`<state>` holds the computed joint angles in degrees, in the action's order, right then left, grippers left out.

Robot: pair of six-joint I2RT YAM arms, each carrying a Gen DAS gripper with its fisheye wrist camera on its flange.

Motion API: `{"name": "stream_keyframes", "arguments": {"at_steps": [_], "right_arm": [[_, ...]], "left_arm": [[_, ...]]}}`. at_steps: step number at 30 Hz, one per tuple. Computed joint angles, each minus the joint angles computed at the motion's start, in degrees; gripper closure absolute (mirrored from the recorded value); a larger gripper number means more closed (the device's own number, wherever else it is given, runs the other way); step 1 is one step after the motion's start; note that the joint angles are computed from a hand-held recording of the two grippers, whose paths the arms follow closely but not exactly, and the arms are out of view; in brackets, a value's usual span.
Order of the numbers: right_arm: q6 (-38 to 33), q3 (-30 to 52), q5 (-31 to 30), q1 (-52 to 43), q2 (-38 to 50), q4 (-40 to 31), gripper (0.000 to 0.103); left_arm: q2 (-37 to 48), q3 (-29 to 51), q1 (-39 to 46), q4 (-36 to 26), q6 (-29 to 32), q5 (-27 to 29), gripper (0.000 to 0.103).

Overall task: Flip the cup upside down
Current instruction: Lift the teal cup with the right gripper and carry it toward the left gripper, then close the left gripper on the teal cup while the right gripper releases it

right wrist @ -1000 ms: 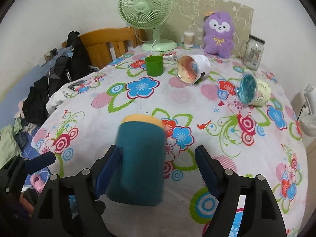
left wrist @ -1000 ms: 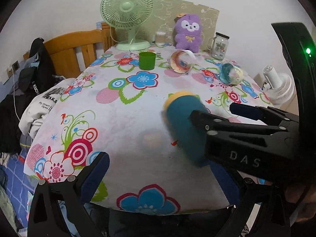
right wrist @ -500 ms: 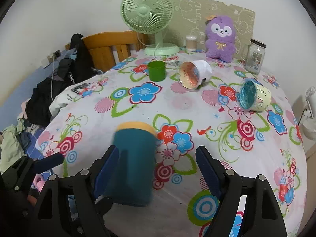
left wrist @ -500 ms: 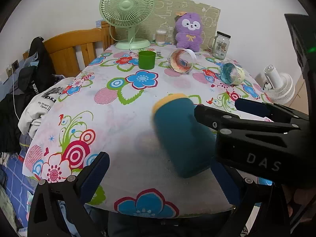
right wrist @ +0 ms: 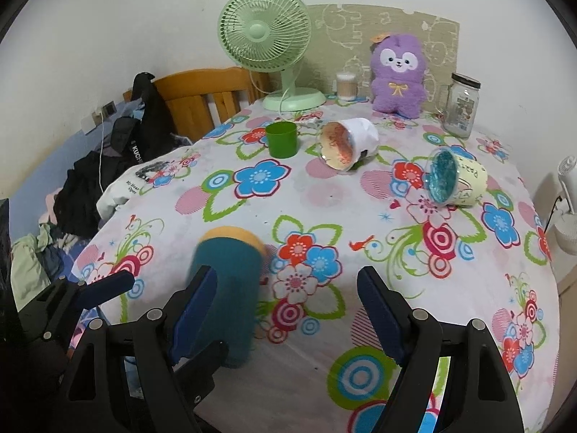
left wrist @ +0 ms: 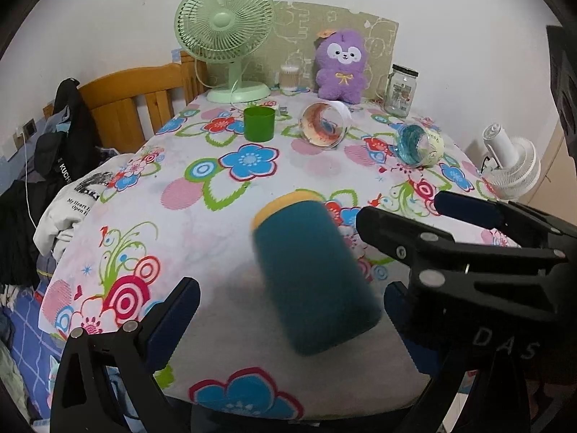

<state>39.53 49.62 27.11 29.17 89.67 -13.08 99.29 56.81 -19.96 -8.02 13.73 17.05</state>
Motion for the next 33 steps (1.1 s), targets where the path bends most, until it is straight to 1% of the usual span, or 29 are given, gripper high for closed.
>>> {"name": "stream_keyframes", "arguments": {"at_steps": [5,8,12,17,21,26,29,30,33], "right_arm": [[-0.3,-3.9,0.5,-0.5,-4.3,1.2,0.021],[0.2,-7.8,-0.3,-1.4,-7.8,4.0,0.021],[0.5,-14.0,-1.8,-3.2,-12.6,8.3,0.021],[0.9,-19.8,-4.1,-5.9,-17.1,10.8,0.021],[1.2,-22.9,-5.5,-7.4,-20.0,12.1,0.021],[1.8,-24.7,-6.1,-8.4,-21.0,12.2,0.021],[1.7,-25.3,-6.7,-9.4,-21.3,11.7,0.021],[1.8,-25.4,-6.4,-9.7,-21.7,10.8,0.021],[1.8,-26.1,-6.4,-10.9,-23.3,9.9,0.021]], "left_arm": [[-1.4,-1.3,-2.4,1.5,-1.8,-1.5,0.0],[-1.7,-1.8,-3.8,2.5,-3.0,-3.1,0.0],[-1.6,-2.6,-5.6,4.5,-4.7,-5.6,0.0],[-0.7,-3.0,-8.1,6.1,-5.4,-9.1,0.0],[0.6,-3.2,-9.7,7.3,-5.4,-11.4,0.0],[2.4,-2.4,-10.0,8.2,-6.2,-12.8,0.0],[3.7,-1.0,-9.1,6.7,-6.9,-11.4,0.0],[3.8,-1.0,-8.9,6.5,-7.2,-10.9,0.001],[3.8,-0.9,-8.6,6.5,-7.1,-10.1,0.008]]}}
